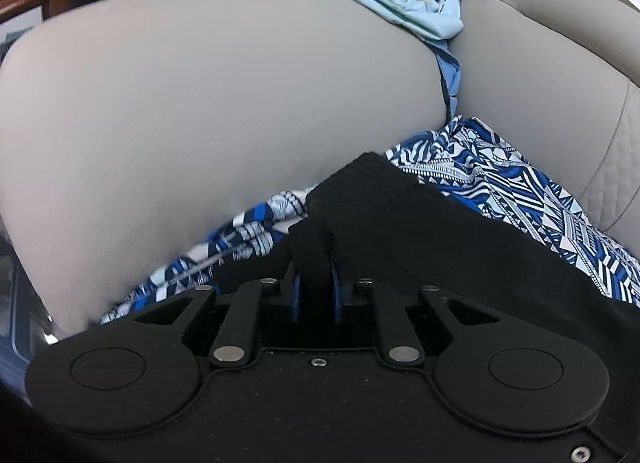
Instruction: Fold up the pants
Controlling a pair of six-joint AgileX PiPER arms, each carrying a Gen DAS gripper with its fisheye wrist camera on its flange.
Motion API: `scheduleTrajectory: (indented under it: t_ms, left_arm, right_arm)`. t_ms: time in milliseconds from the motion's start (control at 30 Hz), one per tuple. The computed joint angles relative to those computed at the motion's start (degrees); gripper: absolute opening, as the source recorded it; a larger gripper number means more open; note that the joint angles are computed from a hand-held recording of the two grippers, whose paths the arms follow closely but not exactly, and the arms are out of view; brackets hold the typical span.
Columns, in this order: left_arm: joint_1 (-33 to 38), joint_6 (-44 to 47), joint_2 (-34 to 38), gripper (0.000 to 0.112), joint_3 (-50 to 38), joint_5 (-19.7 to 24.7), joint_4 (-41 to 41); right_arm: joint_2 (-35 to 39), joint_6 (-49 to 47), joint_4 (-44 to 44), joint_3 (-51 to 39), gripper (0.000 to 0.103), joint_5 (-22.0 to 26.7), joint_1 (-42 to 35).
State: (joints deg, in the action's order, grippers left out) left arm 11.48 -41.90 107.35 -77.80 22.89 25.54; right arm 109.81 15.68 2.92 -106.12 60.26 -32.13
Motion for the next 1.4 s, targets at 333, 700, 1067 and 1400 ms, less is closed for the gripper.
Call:
scheduleTrajectory:
  t_ms: [333,700,1067,1400]
  left_arm:
    - [0.19,1.18,-0.96,0.014,0.09,-0.5,2.9]
    - [-0.47,-1.33,-0.59,0.015,1.92,0.27,6.48]
    - [0.51,2.59,-2.09,0.016,1.9,0.79,1.21]
    - [-0.69,-4.85,-8.74,0.025,6.27,-1.42,11.25]
  right_arm:
    - [-25.55,-5.54,10.15,44.62,0.005,-17.09,-13.31]
    - [-31.91,-7.77,8.92,51.07,0.031,-17.62,-17.62]
    - [-29.66,-0.99,-5.3,43.91,0.059,-7.18,-15.97]
    - [-32.73,8.21,-27.88,41.49,0.08,-5.31,1.98]
